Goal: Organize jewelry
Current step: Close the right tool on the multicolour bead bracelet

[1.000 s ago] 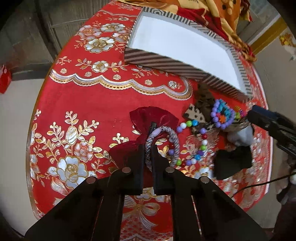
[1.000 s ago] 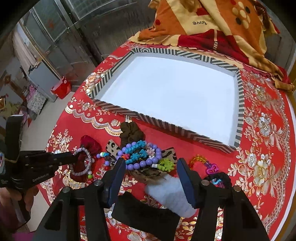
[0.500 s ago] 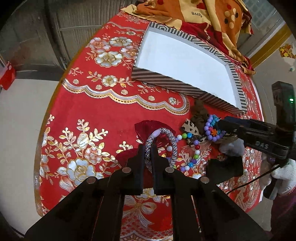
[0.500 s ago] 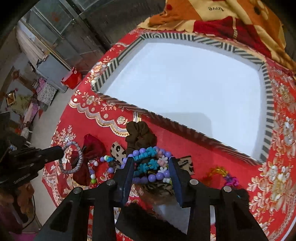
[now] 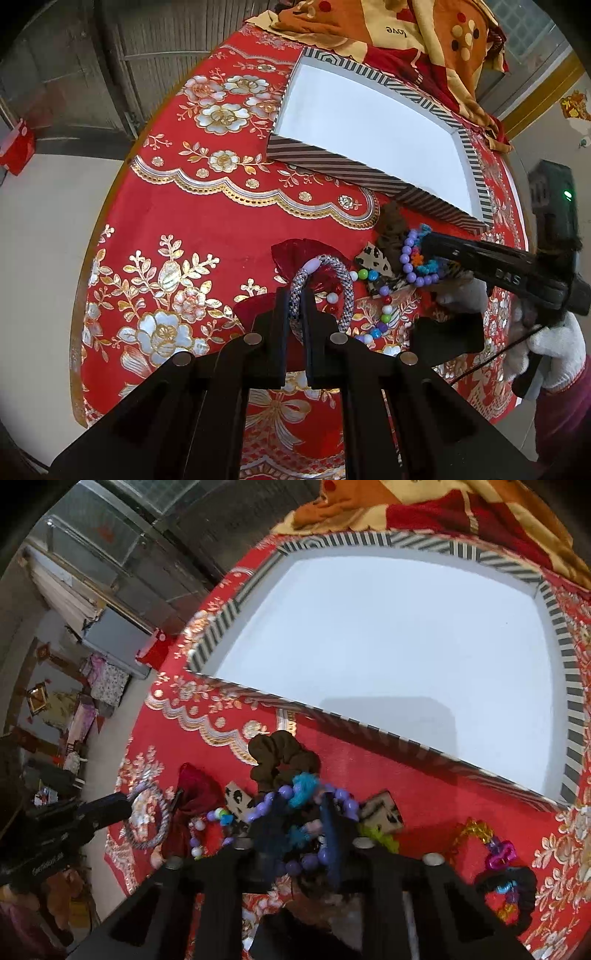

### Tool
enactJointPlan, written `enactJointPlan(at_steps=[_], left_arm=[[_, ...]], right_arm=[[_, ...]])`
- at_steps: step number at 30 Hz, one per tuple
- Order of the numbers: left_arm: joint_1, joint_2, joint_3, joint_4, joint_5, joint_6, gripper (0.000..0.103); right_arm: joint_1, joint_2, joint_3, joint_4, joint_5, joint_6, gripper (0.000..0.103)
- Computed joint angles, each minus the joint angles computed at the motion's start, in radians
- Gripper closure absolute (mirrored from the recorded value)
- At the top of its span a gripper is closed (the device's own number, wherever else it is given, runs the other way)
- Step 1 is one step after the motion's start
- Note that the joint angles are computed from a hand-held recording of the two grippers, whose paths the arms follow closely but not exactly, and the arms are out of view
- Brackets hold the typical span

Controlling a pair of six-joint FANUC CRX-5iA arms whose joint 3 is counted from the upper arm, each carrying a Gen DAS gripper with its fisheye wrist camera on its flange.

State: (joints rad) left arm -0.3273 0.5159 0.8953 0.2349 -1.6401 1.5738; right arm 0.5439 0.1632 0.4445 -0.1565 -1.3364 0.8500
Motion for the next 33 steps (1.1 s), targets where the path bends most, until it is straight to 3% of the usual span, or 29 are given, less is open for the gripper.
enactJointPlan(at_steps=[1,2,10,13,16,19,27,29,33], left_arm=[[0.0,0.0,0.001,0.001,0.001,-0.001,0.098],[0.0,0.002,0.005,0.002,0.001,-0.002,0.098],[-0.002,0.012,0.038,0.015,0.003,-0.022,0.098],[-0.002,0.009,0.032,0.021,0.004,-0.025,0.098],[0.001,0.002,0.021,0.022,0.007,-0.025,0.098],[0.006,-0.002,0.01,0.022,0.005,-0.014,0.098],[0.015,-0.005,-0.005,0.022,0.003,0.019,0.098],[0.013,-0.009,-0.01,0.019,0.005,0.017,0.098],[0.012,-0.007,-0.007,0.018,0.003,0.021,0.098]], right_arm=[[0.003,-0.01,-0.005,0.0,0.006,0.006,0.099],[0.011,-0.02,-0.008,0.015,0.009,0.002,0.1],[0.034,-0.085,-0.016,0.078,0.04,-0.031,0.101],[0.047,-0.057,0.017,0.094,-0.019,0.006,0.101],[0.049,-0.047,0.016,0.07,-0.03,0.028,0.096],[0.054,-0.029,0.014,0.061,-0.052,0.046,0.074],[0.064,0.026,0.042,0.073,-0.103,0.111,0.072],[0.059,0.028,0.037,0.064,-0.093,0.12,0.067],[0.065,0.006,0.008,0.085,-0.05,0.102,0.07]])
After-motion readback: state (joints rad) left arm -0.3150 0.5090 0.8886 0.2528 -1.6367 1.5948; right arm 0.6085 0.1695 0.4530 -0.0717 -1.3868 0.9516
